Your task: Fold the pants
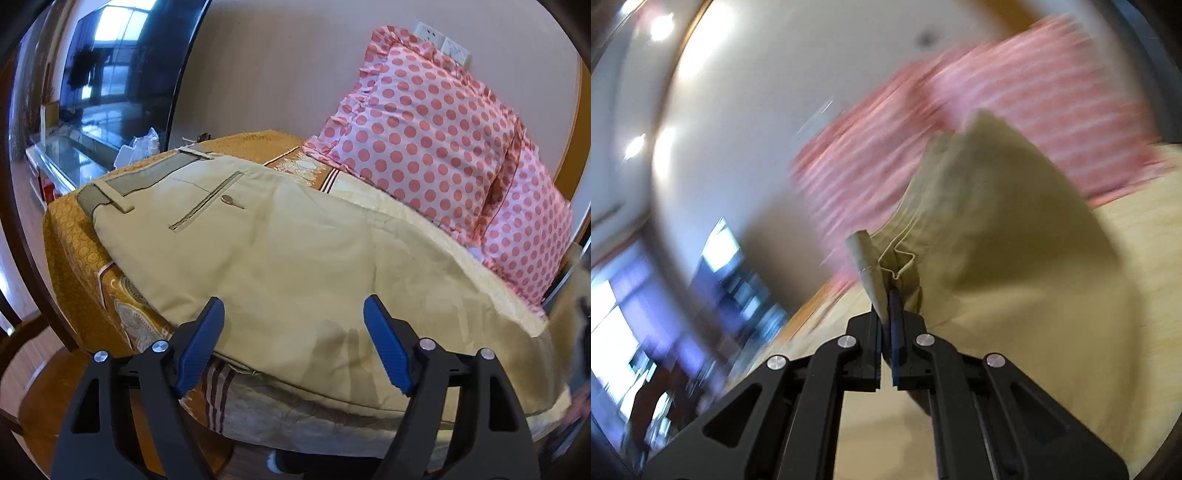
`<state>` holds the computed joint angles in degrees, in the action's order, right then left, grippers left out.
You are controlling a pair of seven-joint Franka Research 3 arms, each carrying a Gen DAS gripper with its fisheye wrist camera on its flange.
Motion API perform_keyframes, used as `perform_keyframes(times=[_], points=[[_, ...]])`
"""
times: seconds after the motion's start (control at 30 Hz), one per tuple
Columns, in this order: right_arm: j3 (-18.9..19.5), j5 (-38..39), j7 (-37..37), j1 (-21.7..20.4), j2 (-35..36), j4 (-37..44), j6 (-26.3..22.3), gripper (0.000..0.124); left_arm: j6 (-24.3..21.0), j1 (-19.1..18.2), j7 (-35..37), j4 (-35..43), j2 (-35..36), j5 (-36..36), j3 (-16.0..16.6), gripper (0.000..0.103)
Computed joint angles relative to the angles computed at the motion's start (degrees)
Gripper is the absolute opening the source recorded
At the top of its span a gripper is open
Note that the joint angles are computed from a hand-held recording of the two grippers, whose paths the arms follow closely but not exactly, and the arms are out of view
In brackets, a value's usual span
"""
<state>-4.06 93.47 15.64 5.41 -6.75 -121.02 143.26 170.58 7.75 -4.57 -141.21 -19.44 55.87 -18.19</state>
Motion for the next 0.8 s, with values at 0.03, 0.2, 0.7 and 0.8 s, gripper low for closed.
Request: perform_keyframes(times=[0.03,0.2,0.7,0.8], points=[[1.2,-3.7,1.3,1.0,1.3,0.5,-1.2,0.005,0.7,0.1,-0.6,-0.8,-0.8,-0.1,0.4,0.079],[4.6,-21.7,7.7,4.2,4.2,-0.7,-5.0,0.035,-1.1,1.6,-1.0,-5.3,-6.5,-2.5,0.9,0.079],[4.9,-25.7,8.3,7.2,3.8,-3.8,9.3,0.062,8.5,20.2,-5.0,-7.9,-7.7,-6.0,-8.7,0.080],[5.0,-24.5,7.1,7.0,4.6,-2.9,9.1,0.062,8.3,21.2,-3.0,-6.4,-5.6,-6.4,-8.7,0.080]])
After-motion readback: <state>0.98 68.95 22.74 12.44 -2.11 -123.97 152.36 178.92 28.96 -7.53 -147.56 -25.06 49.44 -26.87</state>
